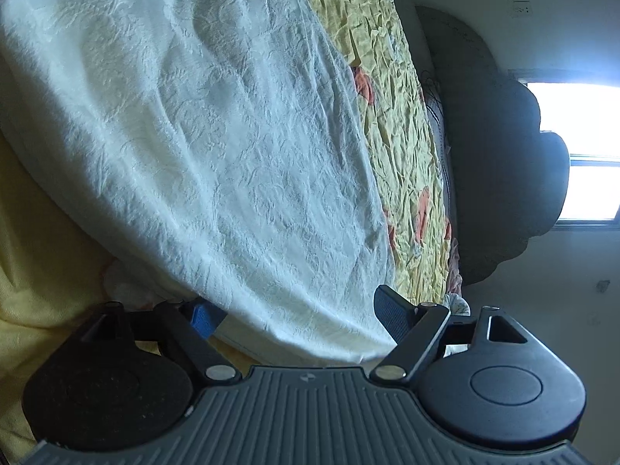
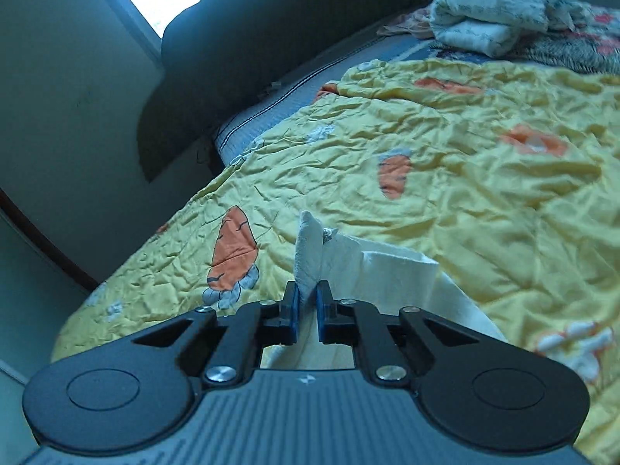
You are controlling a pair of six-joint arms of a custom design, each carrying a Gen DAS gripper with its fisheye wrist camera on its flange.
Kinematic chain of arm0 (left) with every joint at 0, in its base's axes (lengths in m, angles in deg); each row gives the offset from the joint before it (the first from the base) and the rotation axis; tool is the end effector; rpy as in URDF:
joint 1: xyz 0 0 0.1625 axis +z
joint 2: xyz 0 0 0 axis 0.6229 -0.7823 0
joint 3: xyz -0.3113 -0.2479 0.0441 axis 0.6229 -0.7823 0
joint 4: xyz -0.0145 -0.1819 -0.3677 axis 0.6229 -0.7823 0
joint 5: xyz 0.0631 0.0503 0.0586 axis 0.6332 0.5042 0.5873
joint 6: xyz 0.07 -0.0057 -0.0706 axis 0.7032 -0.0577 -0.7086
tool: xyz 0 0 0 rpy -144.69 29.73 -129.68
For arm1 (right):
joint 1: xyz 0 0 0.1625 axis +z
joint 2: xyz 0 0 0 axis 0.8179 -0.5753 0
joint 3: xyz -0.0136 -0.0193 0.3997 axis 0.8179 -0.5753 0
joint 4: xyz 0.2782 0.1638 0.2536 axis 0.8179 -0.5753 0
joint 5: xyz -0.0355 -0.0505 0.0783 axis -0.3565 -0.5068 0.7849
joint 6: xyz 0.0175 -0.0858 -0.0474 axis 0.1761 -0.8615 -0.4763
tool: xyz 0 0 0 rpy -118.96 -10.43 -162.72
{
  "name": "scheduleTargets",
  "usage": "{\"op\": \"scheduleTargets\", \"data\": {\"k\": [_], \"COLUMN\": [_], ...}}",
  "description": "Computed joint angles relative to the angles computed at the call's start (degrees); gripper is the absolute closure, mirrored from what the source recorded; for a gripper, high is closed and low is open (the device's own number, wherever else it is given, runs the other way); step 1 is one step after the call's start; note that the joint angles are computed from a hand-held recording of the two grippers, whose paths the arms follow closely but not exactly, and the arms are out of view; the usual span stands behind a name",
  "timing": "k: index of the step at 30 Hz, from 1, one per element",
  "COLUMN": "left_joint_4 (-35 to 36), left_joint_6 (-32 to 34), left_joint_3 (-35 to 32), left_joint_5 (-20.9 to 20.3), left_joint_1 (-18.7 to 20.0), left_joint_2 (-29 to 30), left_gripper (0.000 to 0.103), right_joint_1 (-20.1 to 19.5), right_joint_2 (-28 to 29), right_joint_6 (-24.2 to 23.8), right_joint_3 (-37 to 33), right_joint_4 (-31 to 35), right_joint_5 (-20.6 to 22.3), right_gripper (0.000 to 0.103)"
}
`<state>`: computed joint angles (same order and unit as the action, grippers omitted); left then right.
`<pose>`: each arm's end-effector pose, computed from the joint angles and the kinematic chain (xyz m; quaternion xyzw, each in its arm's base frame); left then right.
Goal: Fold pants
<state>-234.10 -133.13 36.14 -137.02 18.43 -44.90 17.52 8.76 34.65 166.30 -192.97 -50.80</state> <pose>-0.1747 -0.5575 0.0892 0.2103 -0.9425 0.2489 0.0742 -0.0500 -0.5352 0.3861 -0.1511 -0.8050 0.5434 0.1841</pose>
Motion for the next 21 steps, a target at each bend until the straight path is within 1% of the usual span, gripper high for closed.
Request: {"op": "scheduleTargets", "data": {"k": [2,3,4,5,6,7,10,13,14,16,17,18,20,21], "left_joint_4": [0.61,1.53,3.29,6.16,10.19,12.25,13.78,15.56,15.65,16.05,16.77,17.04,17.27,17.87], "left_joint_6": [0.16,0.68,1.56,2.27,2.61,3.21,4.88,6.83,7.86,9.47,9.61,9.31,9.12,9.59], "left_joint_3": [-0.32,-0.67,-1.20,-1.82,-2.70,-3.10,-2.95,-2.67,-2.34,-2.32,-2.72,-2.90,-3.23,-3.51], "left_joint_5": [1.13,1.79,2.59,4.28,6.24,7.62,9.00,9.75,9.82,9.68,9.37,9.17,9.08,9.16], "left_joint_1": [-0.53,-0.83,-1.15,-1.64,-2.18,-2.52,-3.30,-4.13,-4.31,-4.30,-4.03,-3.77,-3.55,-3.58], "left_joint_2": [0.38,0.51,0.58,0.53,0.53,0.63,0.21,-0.74,-1.12,-1.26,-1.09,-0.86,-0.50,-0.49], "left_gripper": [0.023,0.029,0.047,0.060,0.087,0.095,0.095,0.095,0.095,0.096,0.096,0.096,0.095,0.094], "right_joint_1": [-1.93,-2.80,-3.35,-3.74,-4.35,-5.07,-6.94,-8.24,-9.21,-12.79,-15.21,-17.52,-20.82,-22.63], "right_joint_2": [-2.27,-3.08,-3.33,-3.32,-3.44,-3.74,-5.30,-8.09,-9.35,-12.11,-13.06,-13.66,-14.18,-14.21], "right_joint_6": [1.45,1.59,1.26,1.23,1.95,2.78,4.93,4.19,4.21,6.41,7.88,8.87,11.64,12.93], "right_joint_3": [2.40,3.50,4.00,4.12,4.34,4.55,5.90,8.53,9.77,12.21,13.11,13.74,14.91,15.56], "right_joint_4": [0.69,0.66,0.56,0.59,0.66,0.99,1.03,-0.94,-1.71,-1.45,-0.20,1.40,3.03,3.08], "right_joint_5": [2.54,3.28,3.46,3.41,3.83,4.85,8.83,12.14,13.77,17.72,20.42,22.82,26.34,29.95], "right_gripper": [0.094,0.094,0.094,0.094,0.094,0.094,0.094,0.094,0.094,0.094,0.094,0.094,0.093,0.094]}}
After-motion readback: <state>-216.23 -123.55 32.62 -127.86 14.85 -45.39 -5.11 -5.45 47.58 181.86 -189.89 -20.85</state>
